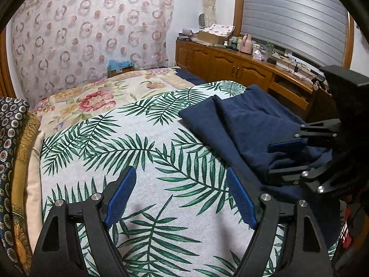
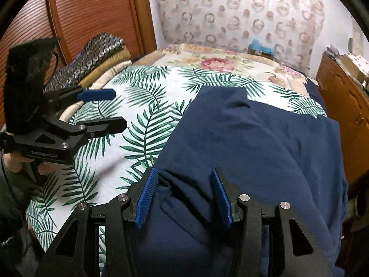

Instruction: Fold small clothes

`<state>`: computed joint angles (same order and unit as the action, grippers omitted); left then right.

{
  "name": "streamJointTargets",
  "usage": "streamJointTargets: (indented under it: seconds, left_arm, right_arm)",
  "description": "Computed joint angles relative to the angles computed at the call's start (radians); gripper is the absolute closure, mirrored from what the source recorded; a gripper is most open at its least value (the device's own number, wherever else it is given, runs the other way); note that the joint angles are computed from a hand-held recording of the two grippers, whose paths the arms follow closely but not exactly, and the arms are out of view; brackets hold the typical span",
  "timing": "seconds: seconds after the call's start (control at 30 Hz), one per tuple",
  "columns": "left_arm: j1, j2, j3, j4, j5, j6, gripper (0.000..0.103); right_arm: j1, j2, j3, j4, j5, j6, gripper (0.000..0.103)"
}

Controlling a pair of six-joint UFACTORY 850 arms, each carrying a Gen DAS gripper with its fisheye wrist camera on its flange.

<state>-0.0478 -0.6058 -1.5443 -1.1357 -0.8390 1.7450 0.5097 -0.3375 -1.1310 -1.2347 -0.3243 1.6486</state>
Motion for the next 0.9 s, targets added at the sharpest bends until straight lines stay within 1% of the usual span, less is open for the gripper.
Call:
streamJointTargets:
  seconds: [0.13, 0.17, 0.2, 0.23, 0.27, 0.3, 0.37, 0.43, 0.5, 0.63, 0.73, 0.83, 0.9]
  left_arm:
    - [0.0, -0.003, 0.0, 0.009, -0.004, -0.011, 0.022]
    - [0.001, -0.001, 0.002, 0.009, -0.005, -0.009, 0.022]
    - [0.002, 0.001, 0.006, 0.006, -0.007, -0.004, 0.022]
    - [0.002, 0.001, 0.007, 0.006, -0.009, -0.003, 0.022]
    - [0.003, 0.002, 0.008, 0.006, -0.01, -0.002, 0.022]
    - [0.003, 0.002, 0.009, 0.005, -0.01, -0.002, 0.022]
    - [0.003, 0.003, 0.011, 0.006, -0.013, -0.003, 0.022]
    - [0.003, 0.005, 0.012, 0.005, -0.014, -0.003, 0.022]
    - [0.002, 0.006, 0.014, 0.007, -0.013, -0.002, 0.022]
    - [0.002, 0.007, 0.016, 0.006, -0.012, -0.003, 0.022]
    - [0.001, 0.008, 0.016, 0.006, -0.012, -0.005, 0.022]
    - [0.001, 0.007, 0.015, 0.007, -0.012, -0.005, 0.022]
    - [0.001, 0.007, 0.014, 0.009, -0.011, -0.007, 0.022]
  right_arm:
    - [-0.003, -0.029, -0.038, 0.145, -0.021, -0.157, 0.051]
    - [-0.007, -0.036, -0.045, 0.16, -0.018, -0.175, 0.057]
    - [-0.01, -0.034, -0.044, 0.167, -0.02, -0.188, 0.071]
    - [-0.011, -0.043, -0.056, 0.177, -0.023, -0.202, 0.075]
    - [-0.016, -0.036, -0.052, 0.185, -0.01, -0.208, 0.085]
    - [-0.023, -0.027, -0.045, 0.177, 0.006, -0.192, 0.091]
    - [-0.027, -0.006, -0.032, 0.107, 0.002, -0.115, 0.093]
    - [-0.022, 0.018, -0.02, 0.02, -0.05, -0.033, 0.094]
    - [-0.03, 0.049, -0.004, -0.028, -0.096, 0.008, 0.094]
    - [-0.068, 0.097, 0.01, -0.019, -0.185, -0.034, 0.094]
    - [-0.105, 0.121, 0.012, -0.02, -0.236, -0.047, 0.094]
    - [-0.152, 0.128, 0.005, 0.011, -0.248, -0.08, 0.095]
    - [-0.18, 0.115, -0.014, 0.05, -0.249, -0.123, 0.095]
